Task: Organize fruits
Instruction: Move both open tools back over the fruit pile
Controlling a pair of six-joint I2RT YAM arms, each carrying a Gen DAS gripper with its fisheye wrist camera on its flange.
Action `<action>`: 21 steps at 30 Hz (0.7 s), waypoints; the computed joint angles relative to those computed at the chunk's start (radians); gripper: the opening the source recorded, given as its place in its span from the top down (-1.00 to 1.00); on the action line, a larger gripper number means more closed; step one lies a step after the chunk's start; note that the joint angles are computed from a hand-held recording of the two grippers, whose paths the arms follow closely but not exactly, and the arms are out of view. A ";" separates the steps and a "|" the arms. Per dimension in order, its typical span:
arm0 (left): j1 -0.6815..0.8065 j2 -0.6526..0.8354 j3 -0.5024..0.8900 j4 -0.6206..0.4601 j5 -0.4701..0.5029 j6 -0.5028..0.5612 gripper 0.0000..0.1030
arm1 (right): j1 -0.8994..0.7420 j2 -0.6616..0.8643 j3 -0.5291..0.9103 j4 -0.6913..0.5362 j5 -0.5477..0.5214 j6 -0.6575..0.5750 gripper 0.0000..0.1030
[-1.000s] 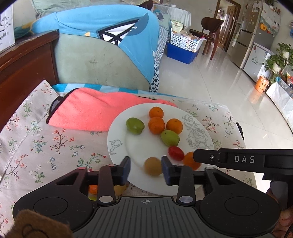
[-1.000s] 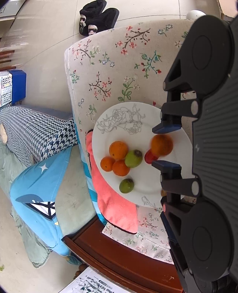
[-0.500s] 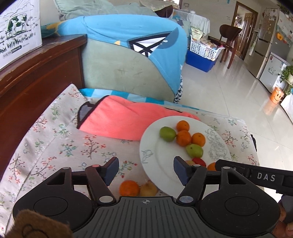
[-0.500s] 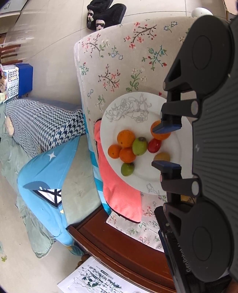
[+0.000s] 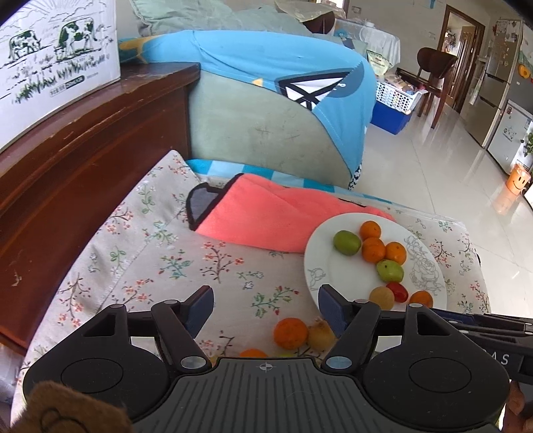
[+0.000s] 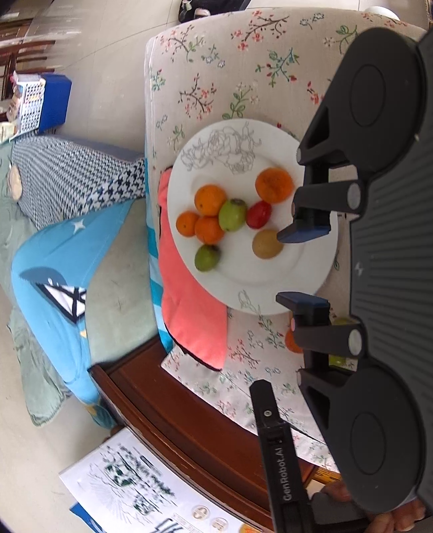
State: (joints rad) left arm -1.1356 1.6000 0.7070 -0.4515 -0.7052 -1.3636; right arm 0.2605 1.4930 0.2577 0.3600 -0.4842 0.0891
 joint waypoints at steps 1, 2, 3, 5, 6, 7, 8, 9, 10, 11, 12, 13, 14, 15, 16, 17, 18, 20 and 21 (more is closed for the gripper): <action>-0.001 -0.009 -0.008 -0.005 0.000 -0.007 -0.36 | 0.010 -0.003 -0.003 0.000 -0.002 -0.002 0.34; -0.002 -0.017 -0.016 -0.008 0.002 -0.013 -0.36 | 0.020 -0.005 -0.006 0.001 -0.004 -0.004 0.34; -0.003 -0.024 -0.024 -0.011 0.004 -0.016 -0.36 | 0.032 -0.010 -0.010 0.000 -0.004 -0.005 0.34; -0.007 -0.038 -0.036 -0.022 0.005 -0.026 -0.37 | 0.056 -0.015 -0.017 0.002 0.002 -0.010 0.34; -0.010 -0.045 -0.043 -0.028 0.005 -0.031 -0.37 | 0.069 -0.014 -0.021 0.006 0.006 -0.013 0.34; -0.013 -0.052 -0.050 -0.033 0.004 -0.037 -0.37 | 0.083 -0.015 -0.024 0.009 0.011 -0.016 0.34; -0.017 -0.059 -0.059 -0.038 0.004 -0.045 -0.37 | 0.095 -0.015 -0.027 0.011 0.013 -0.021 0.34; -0.019 -0.066 -0.068 -0.040 0.007 -0.052 -0.37 | 0.107 -0.013 -0.029 0.014 0.014 -0.022 0.34; -0.020 -0.070 -0.076 -0.040 0.011 -0.057 -0.37 | 0.118 -0.008 -0.031 0.017 0.015 -0.021 0.34; -0.022 -0.074 -0.086 -0.039 0.015 -0.063 -0.37 | 0.128 -0.003 -0.031 0.020 0.015 -0.021 0.34; -0.025 -0.078 -0.095 -0.040 0.018 -0.069 -0.37 | 0.139 0.003 -0.031 0.022 0.016 -0.021 0.34; -0.029 -0.082 -0.104 -0.040 0.020 -0.071 -0.37 | 0.148 0.010 -0.028 0.024 0.017 -0.022 0.34; -0.033 -0.087 -0.115 -0.039 0.020 -0.072 -0.37 | 0.159 0.016 -0.029 0.029 0.018 -0.022 0.34; -0.038 -0.091 -0.125 -0.037 0.021 -0.073 -0.37 | 0.167 0.020 -0.028 0.030 0.017 -0.024 0.34; -0.042 -0.096 -0.137 -0.033 0.023 -0.072 -0.37 | 0.176 0.027 -0.025 0.029 0.015 -0.027 0.34; -0.047 -0.101 -0.151 -0.027 0.025 -0.075 -0.37 | 0.186 0.037 -0.021 0.030 0.014 -0.029 0.34; -0.051 -0.105 -0.164 -0.020 0.027 -0.075 -0.37 | 0.197 0.046 -0.020 0.035 0.018 -0.031 0.34; -0.062 -0.112 -0.192 -0.001 0.026 -0.064 -0.37 | 0.221 0.064 -0.018 0.046 0.035 -0.032 0.34; -0.070 -0.115 -0.205 0.010 0.027 -0.052 -0.37 | 0.232 0.072 -0.016 0.049 0.042 -0.035 0.34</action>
